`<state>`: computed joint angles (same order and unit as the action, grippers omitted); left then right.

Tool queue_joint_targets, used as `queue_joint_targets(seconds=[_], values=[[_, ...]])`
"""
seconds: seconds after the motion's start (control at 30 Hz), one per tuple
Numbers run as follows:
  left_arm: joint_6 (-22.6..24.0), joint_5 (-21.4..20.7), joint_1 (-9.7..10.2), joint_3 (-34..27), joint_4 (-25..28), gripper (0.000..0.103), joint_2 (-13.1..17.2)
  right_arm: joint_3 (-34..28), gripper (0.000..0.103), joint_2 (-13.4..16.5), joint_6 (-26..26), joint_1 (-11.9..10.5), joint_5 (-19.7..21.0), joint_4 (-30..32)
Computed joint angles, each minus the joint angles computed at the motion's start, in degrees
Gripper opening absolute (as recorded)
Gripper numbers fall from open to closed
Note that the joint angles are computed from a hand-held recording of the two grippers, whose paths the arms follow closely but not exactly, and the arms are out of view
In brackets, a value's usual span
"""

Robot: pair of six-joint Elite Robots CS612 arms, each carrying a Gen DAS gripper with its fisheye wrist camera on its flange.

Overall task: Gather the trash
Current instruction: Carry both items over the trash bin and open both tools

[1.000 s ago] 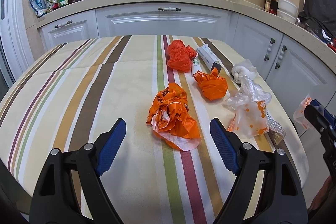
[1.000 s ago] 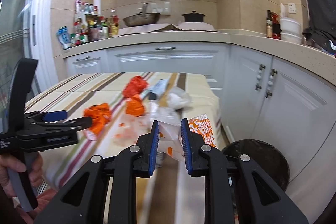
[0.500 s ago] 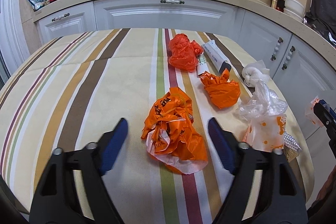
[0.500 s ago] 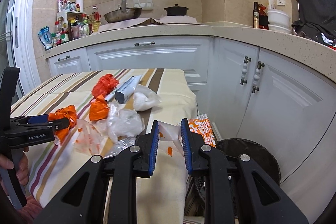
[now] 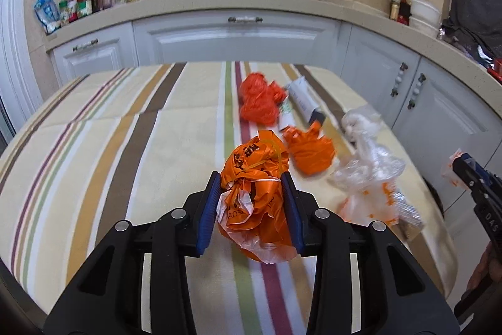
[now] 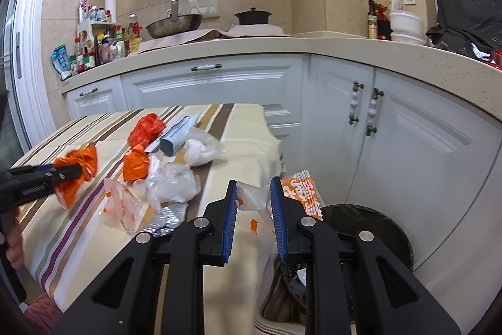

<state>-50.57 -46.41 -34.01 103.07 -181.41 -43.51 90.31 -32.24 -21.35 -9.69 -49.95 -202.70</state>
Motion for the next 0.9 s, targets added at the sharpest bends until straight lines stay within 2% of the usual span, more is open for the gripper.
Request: queue_joint_targets(seconds=[0.2, 0.43, 0.6, 0.9], values=[[8.29, -0.85, -1.45, -3.01, -5.13, 0.037, 1.00, -0.52, 0.022, 0.55, 3.03, -1.55, -2.16, -2.17], [17.20, -7.43, -2.14, -11.99, -6.53, 0.037, 5.15, -2.62, 0.022, 1.93, 5.59, -3.37, -6.34, -2.25], [20.79, -10.21, -2.53, -19.09, -3.03, 0.037, 8.62, -4.42, 0.022, 2.99, 6.56, -4.28, -7.98, -0.90], [21.54, -11.48, -2.72, -29.47, 5.93, 0.038, 13.56, -8.77, 0.022, 5.28, 7.93, -4.82, -8.00, 1.41]])
